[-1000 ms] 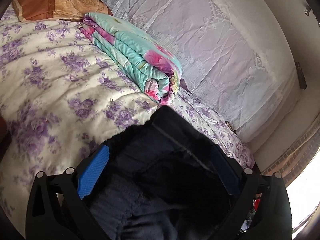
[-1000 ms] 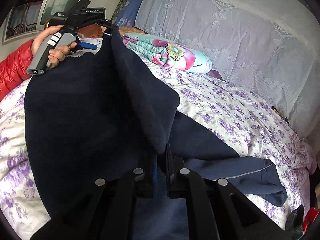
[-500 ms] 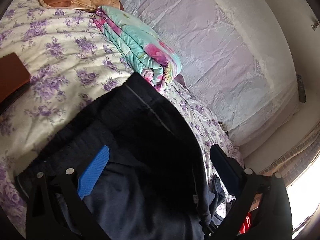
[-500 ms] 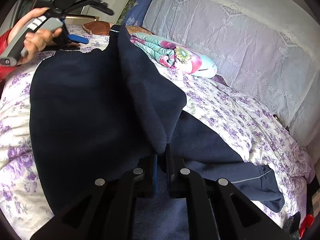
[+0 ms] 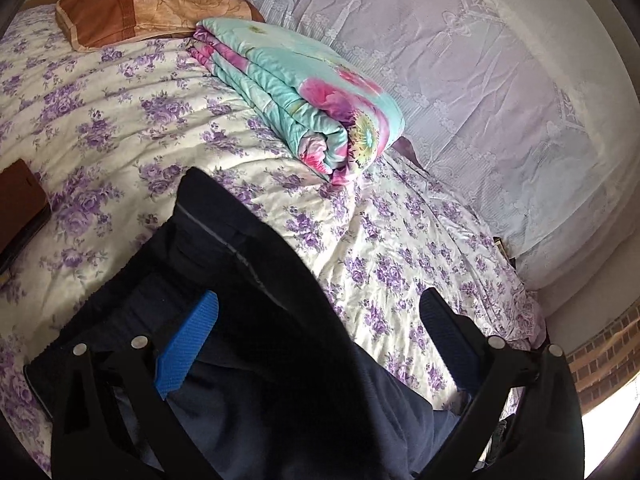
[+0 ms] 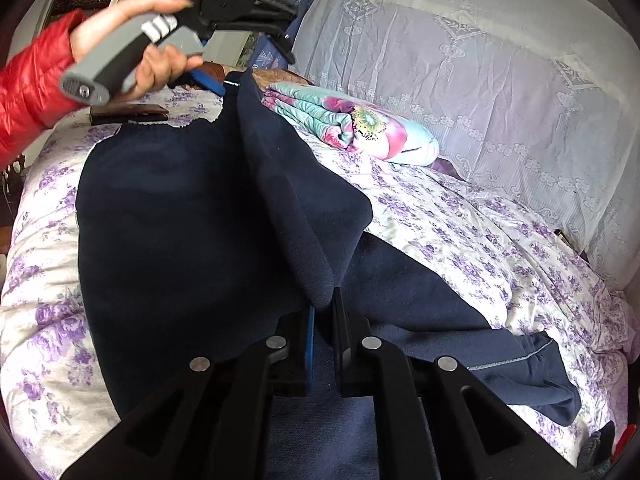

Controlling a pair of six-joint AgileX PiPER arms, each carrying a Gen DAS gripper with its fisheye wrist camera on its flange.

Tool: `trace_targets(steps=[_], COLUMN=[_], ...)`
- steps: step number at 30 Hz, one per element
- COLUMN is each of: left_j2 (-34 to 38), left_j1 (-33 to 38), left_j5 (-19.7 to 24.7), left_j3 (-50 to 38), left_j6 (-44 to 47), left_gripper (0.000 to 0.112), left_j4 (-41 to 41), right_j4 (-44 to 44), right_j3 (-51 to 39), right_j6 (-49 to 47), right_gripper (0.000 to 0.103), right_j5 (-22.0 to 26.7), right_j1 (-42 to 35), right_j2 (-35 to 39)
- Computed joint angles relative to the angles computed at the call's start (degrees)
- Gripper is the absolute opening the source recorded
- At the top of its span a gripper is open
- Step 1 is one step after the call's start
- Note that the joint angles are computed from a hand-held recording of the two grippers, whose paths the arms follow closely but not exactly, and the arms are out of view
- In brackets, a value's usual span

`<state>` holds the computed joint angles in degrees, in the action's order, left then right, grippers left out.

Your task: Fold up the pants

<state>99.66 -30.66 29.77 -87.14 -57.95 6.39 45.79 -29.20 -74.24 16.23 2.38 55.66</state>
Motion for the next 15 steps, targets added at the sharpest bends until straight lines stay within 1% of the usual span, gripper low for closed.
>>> trace_targets(steps=[2,4,5,6,7,9,10,11,12,14,15], left_j2=[-0.9,-1.1,-1.2,-1.3,-1.4,-1.9,-2.4,-3.1,-3.7,-5.8,-7.0], left_j1=[1.5,2.6,3.1,3.6,4.0,4.3,4.1,3.9,3.4,2.1,1.9], left_j5=[-2.8,-4.1,-4.7,-5.3,-5.9,-6.8,-7.3,-7.7,-8.0,-9.7,-10.9], left_j3=[3.5,5.4,6.2,6.9,7.4,8.7,9.3,9.9,10.5,13.0,14.7], left_j6=[3.2,7.2,10.3,14.2,17.3,22.5,24.5,26.6,26.4,23.3,23.3], left_gripper=[0.097,0.089,0.073,0.065,0.06,0.037,0.03,0.02,0.017,0.014,0.012], left_j4=[-5.3,-9.9,-12.7,-16.4,-19.5,-24.3,-25.6,-26.6,-25.6,-21.3,-21.2], right_j4=[3.2,4.6,4.2,3.8,3.3,3.4,3.8,4.4,5.2,8.2,10.6], right_j3=[-0.3,-0.5,-0.4,-0.4,-0.4,-0.4,-0.5,-0.6,-0.5,-0.2,0.1], right_j6=[-3.0,-4.5,-4.1,-3.7,-3.3,-3.4,-3.8,-4.4,-5.2,-8.4,-10.8], right_gripper=[0.009,0.009,0.009,0.009,0.009,0.01,0.01,0.01,0.01,0.009,0.009], right_j5=[1.8,2.6,2.4,2.1,1.9,2.0,2.3,2.5,2.8,3.5,4.0], right_j1=[-1.4,-2.2,-2.0,-1.7,-1.5,-1.6,-1.9,-2.2,-2.5,-3.7,-4.6], right_j2=[0.2,0.3,0.2,0.2,0.2,0.3,0.4,0.4,0.3,-0.2,-0.6])
